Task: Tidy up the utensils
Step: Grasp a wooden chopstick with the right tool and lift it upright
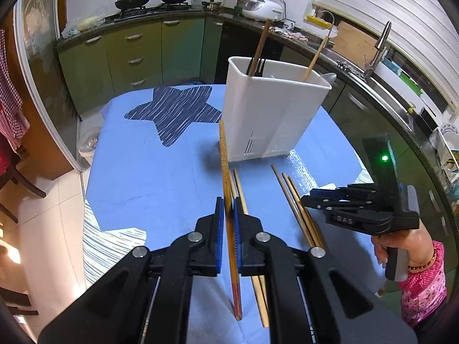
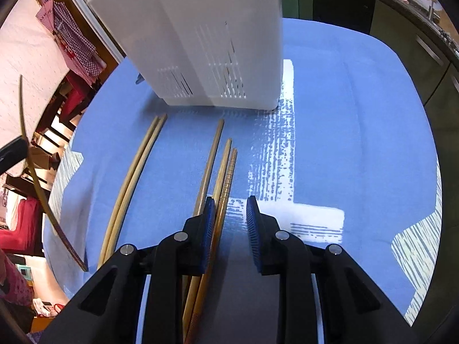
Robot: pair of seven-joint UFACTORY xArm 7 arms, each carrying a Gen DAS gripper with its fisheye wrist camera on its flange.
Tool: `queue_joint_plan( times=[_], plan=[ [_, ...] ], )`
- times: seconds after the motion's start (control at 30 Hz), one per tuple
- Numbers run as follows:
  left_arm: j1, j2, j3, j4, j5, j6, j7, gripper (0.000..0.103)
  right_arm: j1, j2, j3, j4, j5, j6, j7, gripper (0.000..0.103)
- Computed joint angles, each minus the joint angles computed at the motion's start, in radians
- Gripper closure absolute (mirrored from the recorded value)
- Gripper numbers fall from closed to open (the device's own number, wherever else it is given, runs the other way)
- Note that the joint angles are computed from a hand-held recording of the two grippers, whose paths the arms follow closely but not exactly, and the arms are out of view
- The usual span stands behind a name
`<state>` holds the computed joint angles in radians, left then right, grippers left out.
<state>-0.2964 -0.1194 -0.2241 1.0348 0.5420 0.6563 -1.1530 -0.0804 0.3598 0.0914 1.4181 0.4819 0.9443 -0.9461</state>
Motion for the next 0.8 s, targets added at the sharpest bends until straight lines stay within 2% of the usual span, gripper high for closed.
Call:
queue_joint_plan(
  times=[0.27, 0.47, 0.53, 0.6, 0.8],
  plan=[
    [0.002, -0.016, -0.003, -0.018, -0.009, -0.013, 0.011, 0.096, 0.03, -0.017, -0.003, -0.039, -0.05, -0.065, 0.031, 0.086],
    [0.003, -0.015, -0.005, -0.019, -0.015, -0.02, 0.019, 0.096, 0.068, -0.059, -0.005, -0.117, -0.128, -0.179, 0.041, 0.086],
    [0.004, -0.016, -0.005, -0.022, -0.017, -0.023, 0.023, 0.096, 0.069, -0.054, -0.003, -0.109, -0.133, -0.171, 0.045, 0.094],
    [0.003, -0.018, -0.006, -0.02, -0.018, -0.02, 0.027, 0.096, 0.064, -0.046, -0.001, -0.097, -0.125, -0.155, 0.049, 0.096],
    [0.003, -0.03, -0.011, -0.022, -0.017, -0.011, 0.034, 0.096, 0.009, -0.082, 0.008, -0.08, 0.003, -0.076, -0.024, 0.096]
  ],
)
